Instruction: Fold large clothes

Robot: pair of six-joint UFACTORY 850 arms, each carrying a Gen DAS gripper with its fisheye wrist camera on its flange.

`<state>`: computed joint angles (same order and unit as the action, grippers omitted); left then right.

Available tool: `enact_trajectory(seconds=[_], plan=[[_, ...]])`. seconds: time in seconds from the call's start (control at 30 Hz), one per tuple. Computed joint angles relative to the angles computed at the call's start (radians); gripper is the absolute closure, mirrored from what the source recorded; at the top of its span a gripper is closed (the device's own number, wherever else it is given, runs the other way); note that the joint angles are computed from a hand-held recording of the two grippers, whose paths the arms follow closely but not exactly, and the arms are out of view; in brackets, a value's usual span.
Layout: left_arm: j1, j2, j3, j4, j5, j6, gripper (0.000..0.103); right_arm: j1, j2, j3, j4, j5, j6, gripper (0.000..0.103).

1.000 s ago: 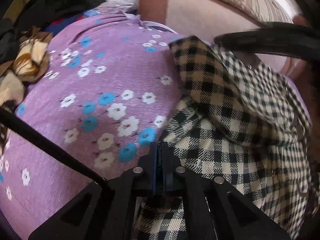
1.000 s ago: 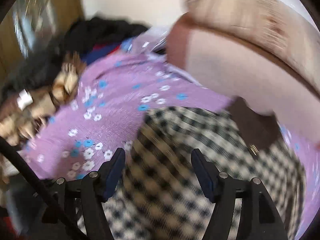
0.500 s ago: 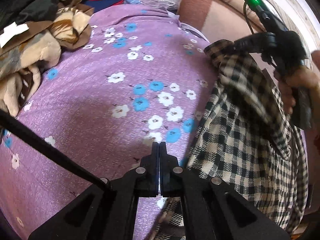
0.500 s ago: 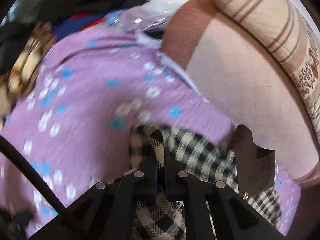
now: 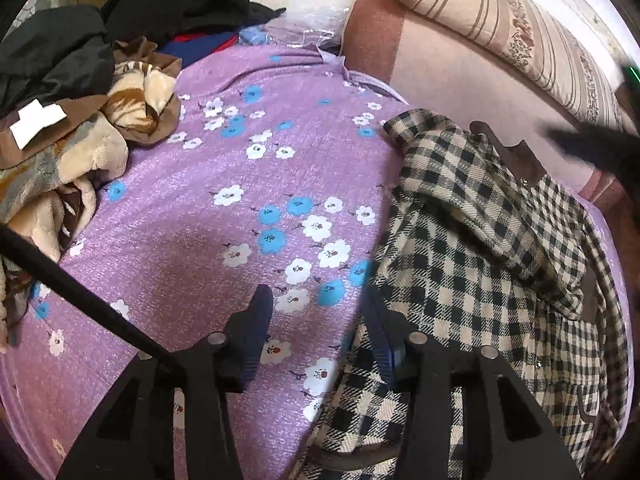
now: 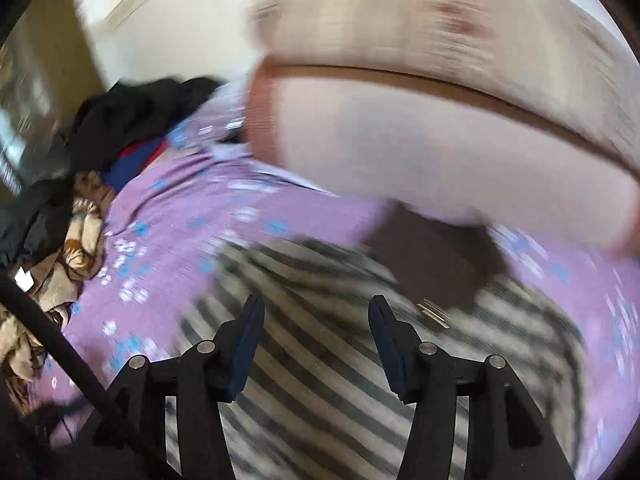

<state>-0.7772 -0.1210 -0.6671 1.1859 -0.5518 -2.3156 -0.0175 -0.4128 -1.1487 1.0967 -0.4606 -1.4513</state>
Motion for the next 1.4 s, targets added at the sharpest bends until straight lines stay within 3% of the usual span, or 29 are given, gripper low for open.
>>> enact_trajectory(seconds=[0.2, 0.27, 0.4, 0.43, 0.47, 0.53, 0.6, 0.67, 0.7, 0.83, 0.9, 0.97, 1.03, 1.13, 1.23, 1.4], plan=[[-0.014, -0.028, -0.027, -0.037, -0.009, 0.041, 0.055, -0.245, -0.011, 0.058, -0.064, 0.026, 0.048, 0.044], [-0.017, -0.044, -0.04, -0.047, -0.012, 0.056, 0.053, -0.284, -0.048, 0.055, -0.092, 0.028, 0.09, 0.044], [-0.019, -0.079, -0.068, -0.071, -0.022, 0.091, 0.053, -0.287, -0.086, 0.072, -0.025, 0.039, 0.034, 0.044], [-0.018, -0.086, -0.073, -0.075, -0.021, 0.097, 0.053, -0.287, -0.092, 0.072, -0.021, 0.016, 0.029, 0.053], [-0.016, -0.092, -0.077, -0.079, -0.02, 0.101, 0.053, -0.283, -0.101, 0.068, -0.035, -0.029, 0.043, 0.089], [-0.014, -0.102, -0.084, -0.085, -0.02, 0.112, 0.053, -0.269, -0.097, 0.073, -0.032, -0.032, 0.029, 0.094], [-0.013, -0.11, -0.088, -0.093, -0.025, 0.123, 0.052, -0.247, -0.071, 0.093, 0.01, 0.056, -0.04, 0.095], [-0.013, -0.122, -0.096, -0.116, -0.044, 0.149, 0.052, -0.237, -0.079, 0.076, -0.022, 0.153, 0.013, 0.098], [-0.012, -0.13, -0.101, -0.134, -0.054, 0.166, 0.052, -0.235, -0.092, 0.056, -0.075, 0.214, 0.098, 0.098], [0.001, -0.158, -0.11, -0.192, -0.06, 0.217, 0.052, -0.222, -0.135, 0.018, -0.297, 0.288, 0.338, 0.097], [0.003, -0.165, -0.109, -0.191, -0.072, 0.204, 0.049, -0.206, -0.131, 0.031, -0.323, 0.326, 0.347, 0.095], [0.002, -0.167, -0.111, -0.2, -0.084, 0.213, 0.046, -0.205, -0.124, 0.036, -0.331, 0.315, 0.356, 0.089], [0.003, -0.158, -0.106, -0.203, -0.079, 0.219, 0.046, -0.223, -0.1, 0.045, -0.237, 0.255, 0.288, 0.087], [-0.019, -0.123, -0.092, -0.169, -0.091, 0.176, 0.046, -0.321, -0.009, 0.089, -0.048, 0.113, 0.105, 0.081], [-0.067, -0.079, -0.08, -0.121, -0.126, 0.115, 0.045, -0.411, 0.098, 0.151, -0.008, 0.093, 0.001, 0.061], [-0.15, -0.045, -0.087, -0.096, -0.123, 0.07, 0.043, -0.619, 0.22, 0.233, -0.107, 0.043, -0.059, 0.046]])
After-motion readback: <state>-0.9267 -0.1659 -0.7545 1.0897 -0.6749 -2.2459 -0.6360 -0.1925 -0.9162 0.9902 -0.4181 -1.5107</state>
